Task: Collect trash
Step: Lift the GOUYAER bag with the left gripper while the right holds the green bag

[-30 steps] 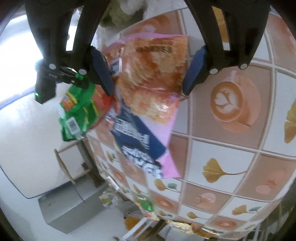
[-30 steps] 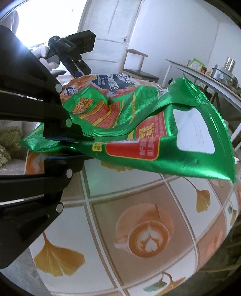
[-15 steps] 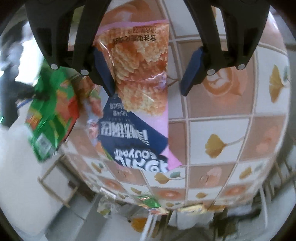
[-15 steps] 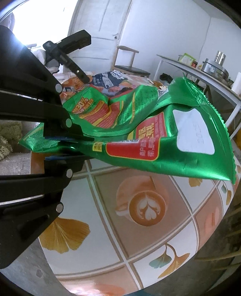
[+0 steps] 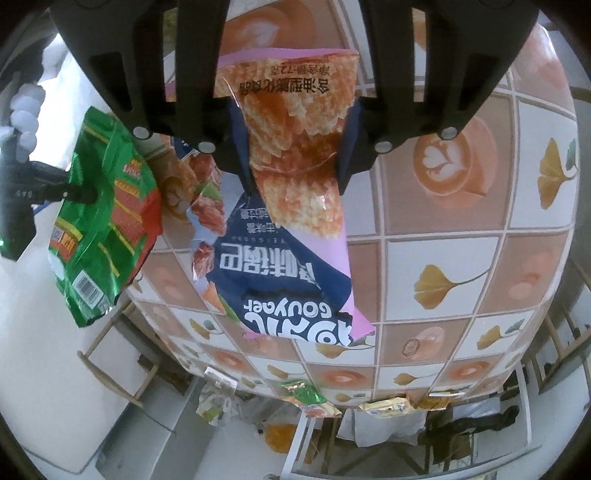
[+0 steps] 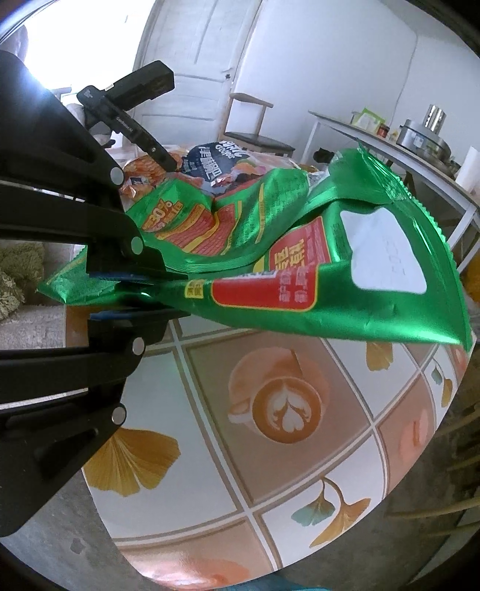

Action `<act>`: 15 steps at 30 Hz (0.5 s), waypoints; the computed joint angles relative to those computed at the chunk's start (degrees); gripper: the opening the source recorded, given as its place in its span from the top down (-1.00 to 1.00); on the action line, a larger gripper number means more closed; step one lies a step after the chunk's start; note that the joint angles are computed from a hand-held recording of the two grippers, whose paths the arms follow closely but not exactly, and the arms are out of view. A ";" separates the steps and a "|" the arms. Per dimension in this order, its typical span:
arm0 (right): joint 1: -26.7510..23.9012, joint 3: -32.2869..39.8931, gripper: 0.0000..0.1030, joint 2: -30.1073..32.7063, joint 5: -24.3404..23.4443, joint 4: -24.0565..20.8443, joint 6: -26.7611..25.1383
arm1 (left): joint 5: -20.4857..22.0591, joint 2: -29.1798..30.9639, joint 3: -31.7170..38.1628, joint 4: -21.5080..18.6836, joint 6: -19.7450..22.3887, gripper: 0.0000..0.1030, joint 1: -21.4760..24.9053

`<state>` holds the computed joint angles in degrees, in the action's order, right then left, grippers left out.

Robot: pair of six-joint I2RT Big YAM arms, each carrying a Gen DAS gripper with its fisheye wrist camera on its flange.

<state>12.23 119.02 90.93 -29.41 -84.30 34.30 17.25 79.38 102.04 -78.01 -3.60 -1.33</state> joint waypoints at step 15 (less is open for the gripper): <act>-1.20 -3.10 0.79 -2.16 -2.45 5.25 2.55 | 5.90 -1.85 -0.39 4.88 -4.99 0.33 3.08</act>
